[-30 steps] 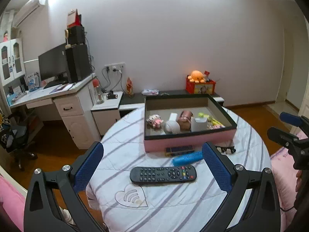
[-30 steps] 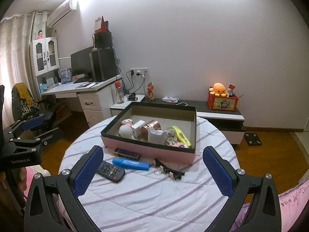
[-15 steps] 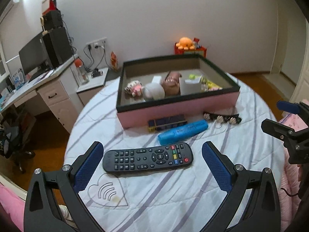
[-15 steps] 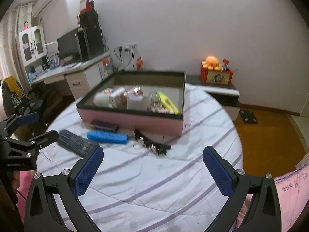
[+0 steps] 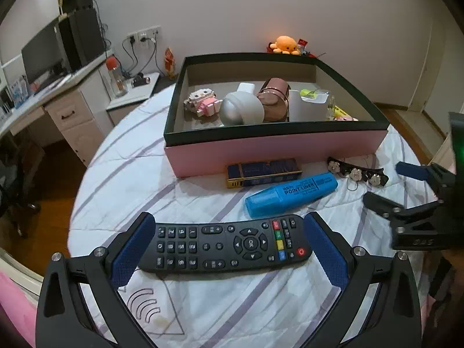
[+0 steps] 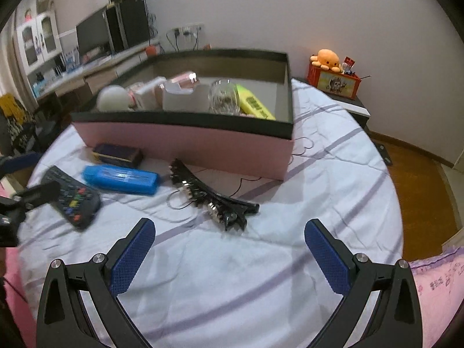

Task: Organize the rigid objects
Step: 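Withdraw both tools toward the remaining items on the bed, then grasp the blue card box with the left tool while the right tool grasps the black hair clip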

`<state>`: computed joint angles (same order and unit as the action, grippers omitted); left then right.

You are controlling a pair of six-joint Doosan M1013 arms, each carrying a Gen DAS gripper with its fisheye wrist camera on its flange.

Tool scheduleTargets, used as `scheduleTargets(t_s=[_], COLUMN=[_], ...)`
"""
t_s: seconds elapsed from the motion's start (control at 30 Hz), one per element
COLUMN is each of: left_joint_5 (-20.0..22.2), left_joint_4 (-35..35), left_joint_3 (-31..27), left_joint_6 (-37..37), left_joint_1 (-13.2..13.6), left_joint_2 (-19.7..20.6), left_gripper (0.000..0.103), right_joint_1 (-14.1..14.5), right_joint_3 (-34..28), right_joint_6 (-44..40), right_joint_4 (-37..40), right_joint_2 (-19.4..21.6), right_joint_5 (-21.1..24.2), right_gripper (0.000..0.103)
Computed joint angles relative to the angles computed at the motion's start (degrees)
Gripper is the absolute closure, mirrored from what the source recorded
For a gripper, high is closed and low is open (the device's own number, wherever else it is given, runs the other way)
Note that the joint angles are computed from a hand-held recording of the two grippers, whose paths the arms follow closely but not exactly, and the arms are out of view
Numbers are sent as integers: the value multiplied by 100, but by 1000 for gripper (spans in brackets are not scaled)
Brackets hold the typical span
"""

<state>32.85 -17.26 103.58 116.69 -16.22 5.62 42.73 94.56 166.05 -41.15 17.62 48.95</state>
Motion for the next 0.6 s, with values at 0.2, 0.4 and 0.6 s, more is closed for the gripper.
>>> scheduleTargets(t_s=[0.2,0.4,0.6], left_joint_5=[100,281,339], left_joint_4=[40,-90,63], left_joint_3=[-119,-220,-268], left_joint_6=[-44,43,-116], left_joint_1=[-35,-29,-143], left_joint_2=[153,269,336], left_gripper=[0,0,0], right_joint_1=[-142,-261,-272], right_joint_3=[-233,-247,-2], right_joint_6=[-775,-1240,-1074], right_joint_4=[345,682,572], right_joint_2=[171,191,-3], right_joint_5=[44,-212,-403], right_gripper=[0,6,48])
